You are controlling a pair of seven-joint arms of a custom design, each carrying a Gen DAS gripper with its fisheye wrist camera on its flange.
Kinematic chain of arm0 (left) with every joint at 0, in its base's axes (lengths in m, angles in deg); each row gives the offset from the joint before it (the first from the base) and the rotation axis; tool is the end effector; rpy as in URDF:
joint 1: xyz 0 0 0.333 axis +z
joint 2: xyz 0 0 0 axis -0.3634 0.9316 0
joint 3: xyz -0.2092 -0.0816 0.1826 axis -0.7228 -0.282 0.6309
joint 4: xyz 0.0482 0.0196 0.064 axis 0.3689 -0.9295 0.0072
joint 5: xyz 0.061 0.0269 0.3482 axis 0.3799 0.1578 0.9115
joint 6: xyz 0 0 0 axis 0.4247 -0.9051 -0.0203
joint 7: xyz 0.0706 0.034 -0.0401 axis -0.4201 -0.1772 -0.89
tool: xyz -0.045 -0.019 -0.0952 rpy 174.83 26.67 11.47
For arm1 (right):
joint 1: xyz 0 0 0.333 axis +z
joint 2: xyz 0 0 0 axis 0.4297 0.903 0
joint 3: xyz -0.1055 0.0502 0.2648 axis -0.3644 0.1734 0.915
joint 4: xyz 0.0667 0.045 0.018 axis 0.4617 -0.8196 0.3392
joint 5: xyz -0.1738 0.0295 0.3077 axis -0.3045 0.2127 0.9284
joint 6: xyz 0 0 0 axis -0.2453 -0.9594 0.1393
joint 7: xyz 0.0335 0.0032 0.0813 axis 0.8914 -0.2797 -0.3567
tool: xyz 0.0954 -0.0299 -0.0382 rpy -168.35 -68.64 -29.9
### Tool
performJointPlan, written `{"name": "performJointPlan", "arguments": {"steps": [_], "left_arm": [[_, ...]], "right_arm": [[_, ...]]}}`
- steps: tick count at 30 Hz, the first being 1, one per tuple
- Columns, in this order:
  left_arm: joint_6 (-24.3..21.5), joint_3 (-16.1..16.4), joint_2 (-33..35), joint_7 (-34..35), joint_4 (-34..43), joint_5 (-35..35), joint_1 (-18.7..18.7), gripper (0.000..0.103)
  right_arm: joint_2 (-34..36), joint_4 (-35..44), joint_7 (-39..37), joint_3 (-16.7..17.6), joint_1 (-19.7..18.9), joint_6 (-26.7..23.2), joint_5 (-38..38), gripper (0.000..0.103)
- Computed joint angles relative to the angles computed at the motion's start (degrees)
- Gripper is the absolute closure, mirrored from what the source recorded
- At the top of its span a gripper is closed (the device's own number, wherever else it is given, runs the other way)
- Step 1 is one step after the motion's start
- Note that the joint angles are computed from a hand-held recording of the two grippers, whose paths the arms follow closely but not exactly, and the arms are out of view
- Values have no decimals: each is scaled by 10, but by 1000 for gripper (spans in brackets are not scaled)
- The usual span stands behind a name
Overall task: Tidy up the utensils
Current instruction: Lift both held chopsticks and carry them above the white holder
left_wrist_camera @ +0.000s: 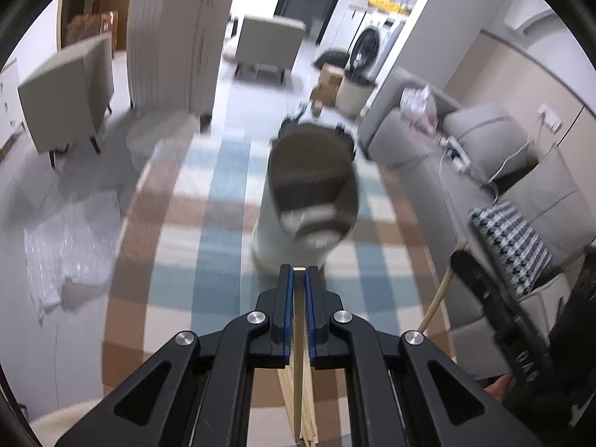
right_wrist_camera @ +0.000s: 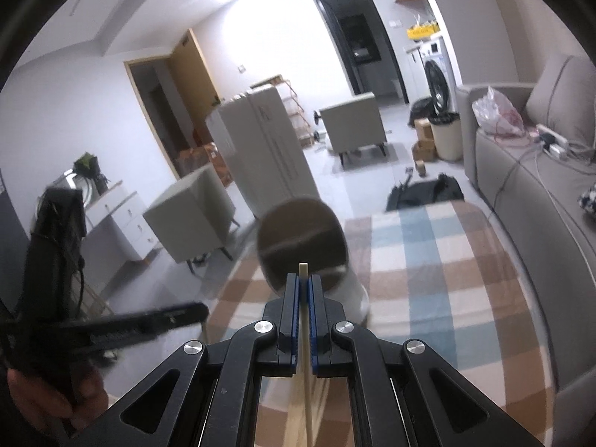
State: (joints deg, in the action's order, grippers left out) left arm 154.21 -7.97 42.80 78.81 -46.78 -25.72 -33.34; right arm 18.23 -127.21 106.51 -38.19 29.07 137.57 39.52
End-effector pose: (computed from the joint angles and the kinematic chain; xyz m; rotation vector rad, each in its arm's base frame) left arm 0.4964 -0.1683 0.5336 -1.8886 2.0806 -0.9954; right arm 0.4744 0.2114 0.5143 -1.4878 1.5236 -0.4659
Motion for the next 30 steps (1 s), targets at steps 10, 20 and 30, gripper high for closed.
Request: {"name": "performJointPlan", "arguments": {"steps": [10, 20, 30], "left_arm": [[128, -10, 71, -11, 143, 19, 14, 102], [252, -46, 249, -96, 297, 163, 57, 102], [269, -112, 313, -137, 319, 216, 122, 102]], "right_arm": [[80, 168, 0, -9, -19, 7, -77, 99], [297, 471, -71, -116, 95, -11, -48, 99], [413, 583, -77, -222, 178, -3, 40, 99]]}}
